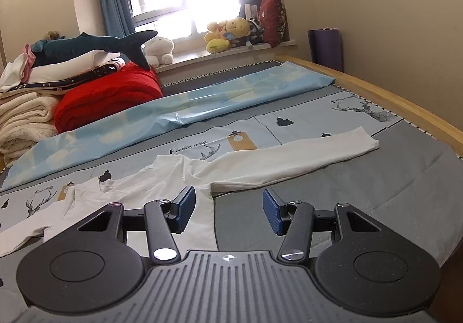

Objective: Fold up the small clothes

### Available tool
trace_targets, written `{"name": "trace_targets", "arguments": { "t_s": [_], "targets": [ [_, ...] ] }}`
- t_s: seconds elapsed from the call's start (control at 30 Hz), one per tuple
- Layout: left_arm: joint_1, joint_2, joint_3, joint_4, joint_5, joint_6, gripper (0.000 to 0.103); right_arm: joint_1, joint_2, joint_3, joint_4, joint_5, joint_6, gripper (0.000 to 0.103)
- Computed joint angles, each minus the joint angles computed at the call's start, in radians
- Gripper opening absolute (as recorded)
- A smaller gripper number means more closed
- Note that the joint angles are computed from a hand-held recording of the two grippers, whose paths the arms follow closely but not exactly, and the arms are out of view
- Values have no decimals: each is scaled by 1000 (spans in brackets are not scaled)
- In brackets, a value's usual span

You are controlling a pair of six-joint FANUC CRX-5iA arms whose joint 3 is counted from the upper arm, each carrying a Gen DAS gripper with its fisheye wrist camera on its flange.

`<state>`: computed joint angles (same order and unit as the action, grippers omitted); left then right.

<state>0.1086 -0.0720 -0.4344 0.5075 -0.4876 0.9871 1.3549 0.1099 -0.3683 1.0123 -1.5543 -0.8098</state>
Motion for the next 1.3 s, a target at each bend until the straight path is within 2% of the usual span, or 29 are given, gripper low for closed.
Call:
{"name": "trace_targets", "arguments": {
  "t_s": [0.07, 0.13, 0.23, 0.3, 0.37, 0.47, 0.57, 0.63, 0.7, 0.83, 0.97, 1.1, 1.2, 1.3],
  "targets": [
    [14, 18, 28, 33, -34, 19, 32, -4, 8, 8, -1, -7, -4, 54],
    [21, 44, 79, 13, -54, 71, 22, -10, 14, 15, -1, -7, -9, 54],
    [28, 101, 172, -10, -60, 131, 16, -23, 31, 33, -4, -5, -2, 54],
    [34, 159, 247, -19, -69, 165, 16, -31, 40, 43, -2, -2, 7, 54],
    [50, 250, 338, 21, -110, 182, 16, -36, 52, 56, 3, 0, 19, 53],
    [77, 384, 487, -49, -135, 283, 16, -37, 64, 70, 7, 0, 33, 53],
    [127, 494, 592, -54, -190, 372, 19, -38, 73, 84, 10, -1, 57, 54],
    [184, 574, 640, 66, -279, 425, 30, -41, 78, 90, 11, 0, 79, 54],
    [227, 628, 659, 151, -324, 453, 31, -47, 86, 103, 4, -1, 107, 54],
    [262, 673, 731, 41, -288, 631, 31, -68, 120, 148, -26, -9, 188, 54],
    [290, 728, 802, -12, -317, 773, 31, -92, 150, 185, -42, -1, 248, 54],
    [293, 765, 850, -24, -311, 784, 31, -114, 176, 216, -57, 12, 291, 54],
    [286, 778, 864, -22, -297, 794, 31, -138, 192, 257, -114, 34, 327, 54],
    [276, 789, 878, -33, -281, 821, 31, -185, 216, 317, -187, 107, 415, 54]
  ]
}}
